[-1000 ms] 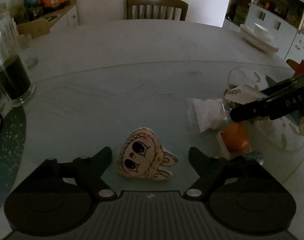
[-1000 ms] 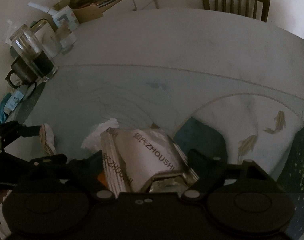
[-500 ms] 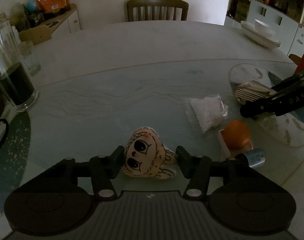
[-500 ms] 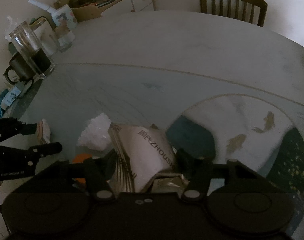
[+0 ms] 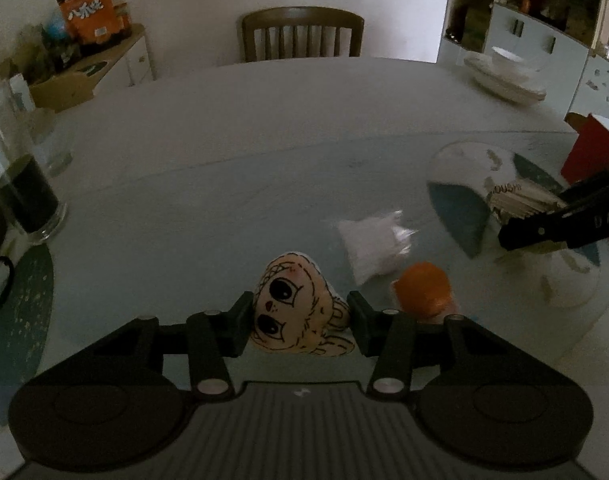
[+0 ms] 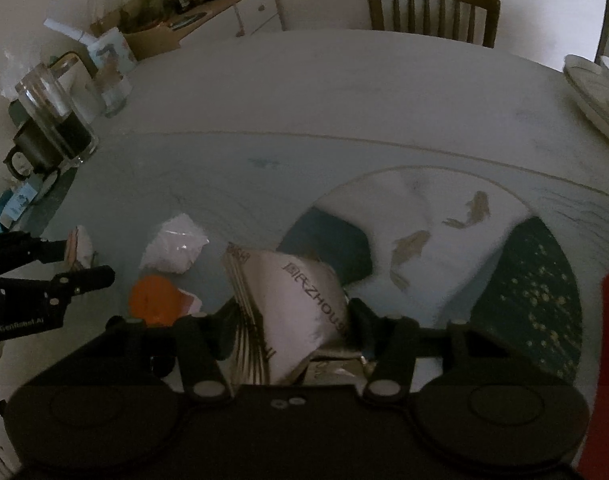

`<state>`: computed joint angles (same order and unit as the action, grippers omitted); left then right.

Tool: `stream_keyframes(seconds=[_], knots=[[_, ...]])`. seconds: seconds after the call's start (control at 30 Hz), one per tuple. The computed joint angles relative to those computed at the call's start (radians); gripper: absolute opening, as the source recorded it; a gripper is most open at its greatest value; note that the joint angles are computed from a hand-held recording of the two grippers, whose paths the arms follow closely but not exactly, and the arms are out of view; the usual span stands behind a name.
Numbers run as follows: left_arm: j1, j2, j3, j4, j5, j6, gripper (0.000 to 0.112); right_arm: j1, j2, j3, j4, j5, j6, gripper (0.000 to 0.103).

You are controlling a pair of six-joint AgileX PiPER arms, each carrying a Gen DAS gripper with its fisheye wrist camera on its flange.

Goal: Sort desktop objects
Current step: 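Grasp cartoon paper figure with left tool while right tool grasps foil ZHOUSHI snack packet, then carry the cartoon figure and foil packet over the red shoebox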

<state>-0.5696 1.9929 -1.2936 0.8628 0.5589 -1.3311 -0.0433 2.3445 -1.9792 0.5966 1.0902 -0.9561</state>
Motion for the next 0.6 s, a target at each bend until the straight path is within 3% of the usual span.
stream_keyframes(seconds=[0.6], knots=[[-0.129, 0.078, -0.287, -0.158, 0.108, 0.187, 0.048, -0.166, -0.105, 0.075, 0.08, 0.114, -0.118, 0.055]])
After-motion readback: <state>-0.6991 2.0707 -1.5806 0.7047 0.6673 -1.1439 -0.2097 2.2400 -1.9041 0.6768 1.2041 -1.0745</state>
